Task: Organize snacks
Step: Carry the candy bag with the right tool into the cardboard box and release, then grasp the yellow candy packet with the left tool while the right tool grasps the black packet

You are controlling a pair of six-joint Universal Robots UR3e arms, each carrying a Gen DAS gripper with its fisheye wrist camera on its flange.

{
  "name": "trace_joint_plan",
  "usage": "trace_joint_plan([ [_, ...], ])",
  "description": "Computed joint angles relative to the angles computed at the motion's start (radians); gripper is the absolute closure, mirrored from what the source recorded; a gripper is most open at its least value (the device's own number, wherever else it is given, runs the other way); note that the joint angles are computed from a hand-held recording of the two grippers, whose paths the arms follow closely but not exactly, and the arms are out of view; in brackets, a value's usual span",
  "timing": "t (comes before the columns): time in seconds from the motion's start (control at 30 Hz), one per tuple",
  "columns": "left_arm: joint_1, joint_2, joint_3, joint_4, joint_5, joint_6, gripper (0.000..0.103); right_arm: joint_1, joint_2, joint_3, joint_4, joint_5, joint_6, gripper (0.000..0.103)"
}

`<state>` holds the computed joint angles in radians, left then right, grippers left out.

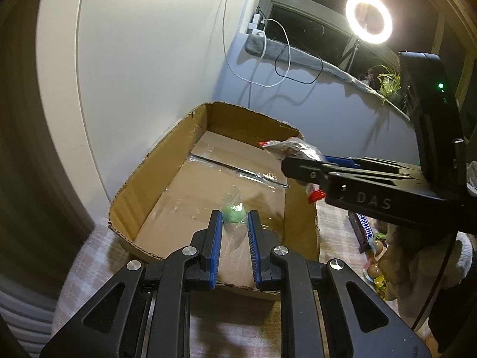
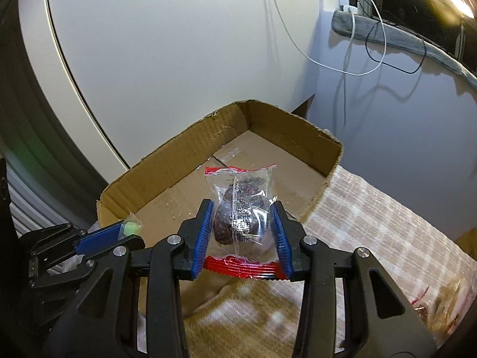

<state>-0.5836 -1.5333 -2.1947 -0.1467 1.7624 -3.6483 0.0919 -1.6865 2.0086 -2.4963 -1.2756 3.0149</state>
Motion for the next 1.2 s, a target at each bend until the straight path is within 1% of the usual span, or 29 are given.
trace_joint_plan([
  [0.13, 0.011, -0.001, -0.004, 0.003, -0.012, 0.003, 0.087, 0.005, 0.026, -0.013, -0.009, 0.0, 0.003, 0.062],
  [0.37, 0.008, -0.01, 0.009, -0.011, 0.001, -0.009, 0.087, 0.011, 0.041, -0.024, -0.018, -0.004, -0.005, 0.059],
  [0.43, 0.006, -0.01, 0.012, -0.015, 0.006, -0.012, 0.087, 0.011, 0.035, -0.018, -0.024, -0.007, -0.005, 0.045],
  [0.47, 0.004, -0.008, 0.012, -0.017, 0.009, -0.013, 0.087, 0.009, 0.026, -0.012, -0.029, -0.008, -0.004, 0.043],
  [0.57, -0.008, 0.0, 0.015, -0.027, 0.025, -0.02, 0.083, -0.005, 0.0, -0.002, -0.021, 0.0, -0.006, 0.043],
  [0.9, -0.089, 0.011, 0.073, -0.092, 0.095, -0.042, 0.083, -0.078, -0.158, 0.062, 0.046, 0.043, -0.04, 0.043],
  [1.13, -0.158, -0.014, 0.13, -0.127, 0.137, -0.074, 0.083, -0.166, -0.311, 0.108, 0.143, 0.1, -0.09, 0.043],
  [1.17, -0.168, -0.019, 0.139, -0.131, 0.142, -0.079, 0.083, -0.186, -0.339, 0.115, 0.166, 0.113, -0.103, 0.043],
  [1.2, -0.183, -0.027, 0.153, -0.138, 0.15, -0.085, 0.079, -0.21, -0.372, 0.122, 0.194, 0.127, -0.12, 0.043],
])
